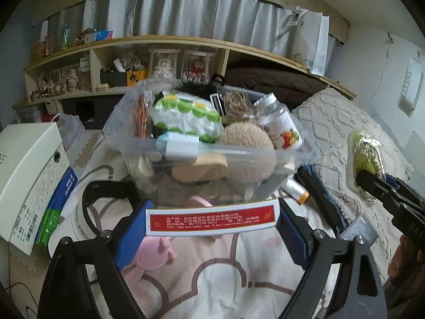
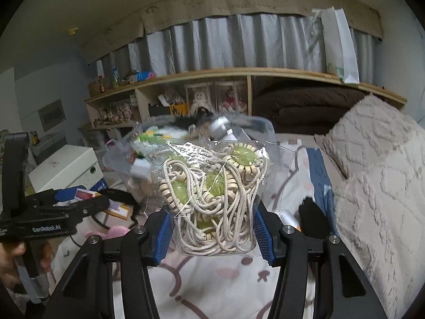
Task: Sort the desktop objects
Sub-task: 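Carry the card box into the clear bin with the left tool while the right tool holds the rope bag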
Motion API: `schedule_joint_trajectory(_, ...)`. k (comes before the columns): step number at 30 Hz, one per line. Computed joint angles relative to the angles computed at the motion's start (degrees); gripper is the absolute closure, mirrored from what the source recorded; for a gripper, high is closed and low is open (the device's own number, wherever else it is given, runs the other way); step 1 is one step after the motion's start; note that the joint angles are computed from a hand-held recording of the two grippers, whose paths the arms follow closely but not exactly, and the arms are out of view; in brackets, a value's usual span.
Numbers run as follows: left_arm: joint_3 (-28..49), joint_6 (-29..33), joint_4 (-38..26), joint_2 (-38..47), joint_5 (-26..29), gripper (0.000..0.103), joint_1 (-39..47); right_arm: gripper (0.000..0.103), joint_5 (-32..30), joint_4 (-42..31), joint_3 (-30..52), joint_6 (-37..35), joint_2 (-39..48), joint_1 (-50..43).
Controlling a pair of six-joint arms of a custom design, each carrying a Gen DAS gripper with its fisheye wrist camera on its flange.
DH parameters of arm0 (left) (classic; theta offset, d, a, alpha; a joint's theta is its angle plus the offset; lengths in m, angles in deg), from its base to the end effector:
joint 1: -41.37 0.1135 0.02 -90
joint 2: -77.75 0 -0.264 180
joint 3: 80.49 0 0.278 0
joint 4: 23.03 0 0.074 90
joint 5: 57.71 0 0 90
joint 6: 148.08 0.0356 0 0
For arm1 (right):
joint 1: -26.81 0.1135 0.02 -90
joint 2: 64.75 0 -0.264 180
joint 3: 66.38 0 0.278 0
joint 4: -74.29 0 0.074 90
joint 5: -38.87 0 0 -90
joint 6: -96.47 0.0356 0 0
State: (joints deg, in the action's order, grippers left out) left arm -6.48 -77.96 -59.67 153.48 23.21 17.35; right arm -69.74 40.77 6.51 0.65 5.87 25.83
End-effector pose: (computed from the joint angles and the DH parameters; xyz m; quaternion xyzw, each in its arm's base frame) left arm 0.2931 -0.1245 0.2933 -0.0020 0.8980 -0.0962 0.4293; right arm 0.3024 0.0062 0.3177 -0.1156 0.8558 0.1119 0.4916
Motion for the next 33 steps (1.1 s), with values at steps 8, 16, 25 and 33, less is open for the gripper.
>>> schedule_joint_trajectory(8,6.1,0.0,0.5,3.6,1.8,0.012,3.5,0.048,4.0,-1.0,6.7,0.0,4.1,4.4)
schedule_joint_trajectory(16,14.9,-0.2,0.4,10.2,5.3,0.012,7.5,0.048,3.1,0.6,9.0,2.2,7.9,4.5)
schedule_joint_trajectory(25,27.4,-0.5,-0.1,22.1,6.9,0.012,7.1,0.048,0.4,2.2,8.0,2.4,9.3,1.6)
schedule_joint_trajectory(33,34.7,0.2,-2.2,30.7,7.4,0.012,4.5,0.048,-1.1,2.7,8.0,2.7,10.3,-1.1)
